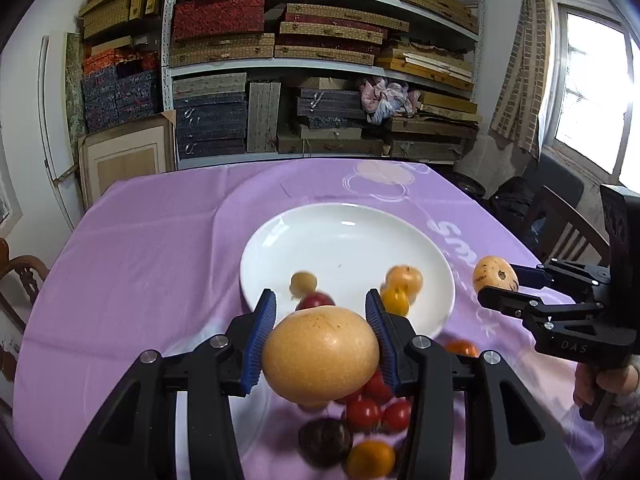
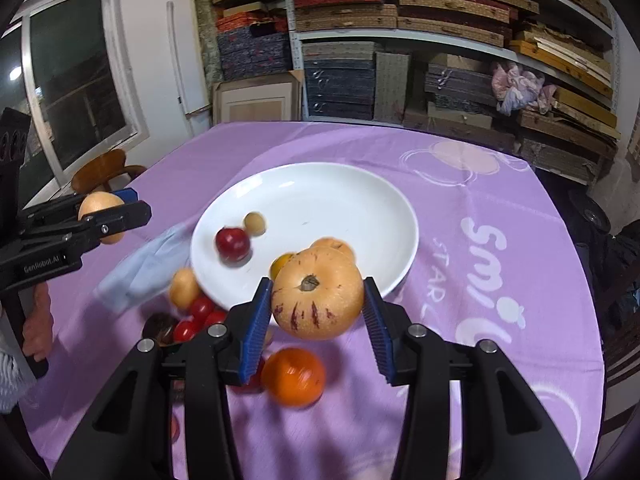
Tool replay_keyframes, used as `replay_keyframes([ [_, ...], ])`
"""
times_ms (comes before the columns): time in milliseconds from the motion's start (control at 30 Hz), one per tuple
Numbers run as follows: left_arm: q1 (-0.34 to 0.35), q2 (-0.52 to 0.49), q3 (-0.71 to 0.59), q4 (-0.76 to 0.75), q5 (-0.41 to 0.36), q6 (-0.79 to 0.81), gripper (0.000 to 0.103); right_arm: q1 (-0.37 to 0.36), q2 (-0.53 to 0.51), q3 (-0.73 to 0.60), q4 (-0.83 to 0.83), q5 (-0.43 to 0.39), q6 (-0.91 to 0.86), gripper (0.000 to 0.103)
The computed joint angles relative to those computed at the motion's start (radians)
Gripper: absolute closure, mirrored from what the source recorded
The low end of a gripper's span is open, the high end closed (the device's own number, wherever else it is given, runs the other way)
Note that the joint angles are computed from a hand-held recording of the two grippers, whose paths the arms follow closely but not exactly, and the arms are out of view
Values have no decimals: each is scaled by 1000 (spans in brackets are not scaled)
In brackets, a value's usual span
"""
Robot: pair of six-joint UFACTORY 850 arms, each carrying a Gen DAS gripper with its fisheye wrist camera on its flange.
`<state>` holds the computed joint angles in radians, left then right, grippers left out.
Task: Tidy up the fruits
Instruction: 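Lower the pear and striped fruit into the white dish and open both grippers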
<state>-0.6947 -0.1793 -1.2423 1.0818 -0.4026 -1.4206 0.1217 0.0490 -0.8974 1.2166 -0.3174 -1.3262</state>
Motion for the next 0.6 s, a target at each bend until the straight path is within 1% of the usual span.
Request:
replay_keyframes([
  [100, 45, -136, -158, -162, -2, 149, 56, 8, -119, -123, -120, 24, 176, 59],
  [200, 77, -266, -302, -309, -37, 288, 56, 28, -224, -224, -257, 46, 334, 59],
  [300, 102, -361, -405, -410, -69, 372, 56, 52, -312, -303, -455, 57, 520, 59],
  [400, 133, -415, -459, -538, -70, 461, 56, 64, -378, -359, -581, 50, 631, 59],
  [467, 149, -437, -481, -619, -77, 531, 56, 66, -403, -376, -606, 46, 647, 59],
  [500, 159, -441, -487, -694, -75, 590, 56, 67, -413, -383, -615, 46, 655, 59],
  [533, 167, -438, -482, -727, -64, 608, 56, 67, -424, -392, -624, 40, 663, 59],
  [600, 167, -438, -487, -691, -76, 567, 56, 63, -440, -405, -604, 19, 650, 58],
])
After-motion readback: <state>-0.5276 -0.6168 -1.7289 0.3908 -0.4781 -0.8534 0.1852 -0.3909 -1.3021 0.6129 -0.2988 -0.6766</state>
